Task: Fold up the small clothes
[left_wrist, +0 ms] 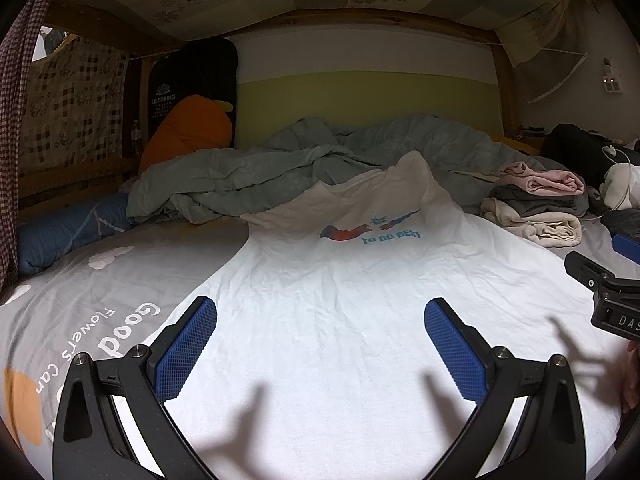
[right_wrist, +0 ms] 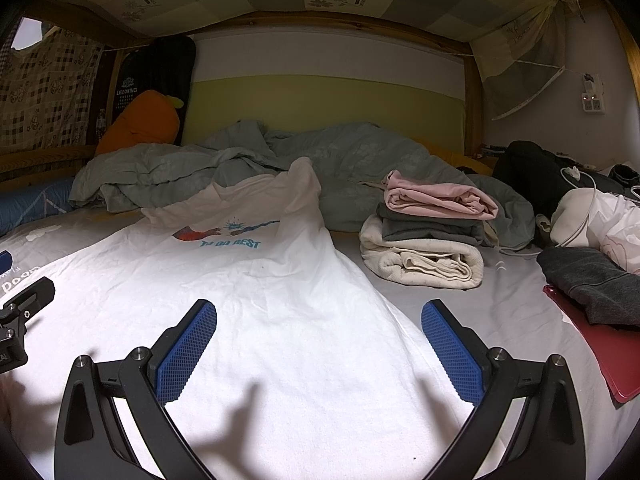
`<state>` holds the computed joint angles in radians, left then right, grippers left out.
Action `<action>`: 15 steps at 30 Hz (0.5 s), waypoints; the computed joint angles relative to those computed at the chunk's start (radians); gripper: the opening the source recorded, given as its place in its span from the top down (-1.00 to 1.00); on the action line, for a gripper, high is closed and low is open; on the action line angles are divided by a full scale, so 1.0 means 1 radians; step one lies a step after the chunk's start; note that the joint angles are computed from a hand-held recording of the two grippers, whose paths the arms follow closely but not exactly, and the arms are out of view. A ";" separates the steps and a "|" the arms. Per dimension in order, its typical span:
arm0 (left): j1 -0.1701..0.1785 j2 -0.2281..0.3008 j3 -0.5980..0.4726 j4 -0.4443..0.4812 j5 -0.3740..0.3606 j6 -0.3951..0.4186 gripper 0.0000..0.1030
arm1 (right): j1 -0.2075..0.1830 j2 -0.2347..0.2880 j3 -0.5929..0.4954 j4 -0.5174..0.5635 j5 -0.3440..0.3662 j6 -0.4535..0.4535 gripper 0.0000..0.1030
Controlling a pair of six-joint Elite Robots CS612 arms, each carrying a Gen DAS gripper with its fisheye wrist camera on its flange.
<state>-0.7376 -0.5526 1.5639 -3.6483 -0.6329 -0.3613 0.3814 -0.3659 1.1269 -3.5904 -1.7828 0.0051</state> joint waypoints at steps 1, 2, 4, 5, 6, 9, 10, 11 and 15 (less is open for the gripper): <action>0.000 0.001 -0.002 0.000 0.001 0.002 -1.00 | 0.000 0.000 0.001 0.000 0.001 0.000 -0.99; 0.000 0.001 -0.003 0.000 0.001 0.005 -1.00 | 0.000 0.000 0.000 0.000 0.001 0.001 -0.99; 0.000 0.004 -0.006 -0.017 -0.010 0.022 -1.00 | 0.000 0.000 0.001 -0.001 0.001 0.001 -0.99; 0.000 0.008 -0.006 -0.048 -0.020 0.044 -1.00 | 0.000 -0.001 0.001 0.001 -0.001 0.001 -0.99; -0.004 0.011 -0.008 -0.074 -0.011 0.063 -1.00 | 0.000 -0.004 0.005 0.001 -0.003 0.001 -0.99; -0.012 0.018 -0.015 -0.118 0.019 0.099 -1.00 | -0.004 -0.008 0.017 -0.025 0.028 -0.007 -0.99; -0.013 0.019 -0.015 -0.135 0.019 0.114 -1.00 | -0.006 -0.008 0.022 -0.049 0.036 -0.012 -0.99; -0.016 0.022 -0.018 -0.155 0.024 0.135 -1.00 | -0.006 -0.011 0.027 -0.067 0.035 -0.017 -0.99; -0.031 0.034 -0.039 -0.234 0.094 0.230 -1.00 | -0.008 -0.021 0.038 -0.104 0.055 -0.023 -0.99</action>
<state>-0.7689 -0.5182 1.5245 -3.8827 -0.5385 -0.1311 0.3731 -0.3871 1.1654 -3.6940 -1.7275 -0.0179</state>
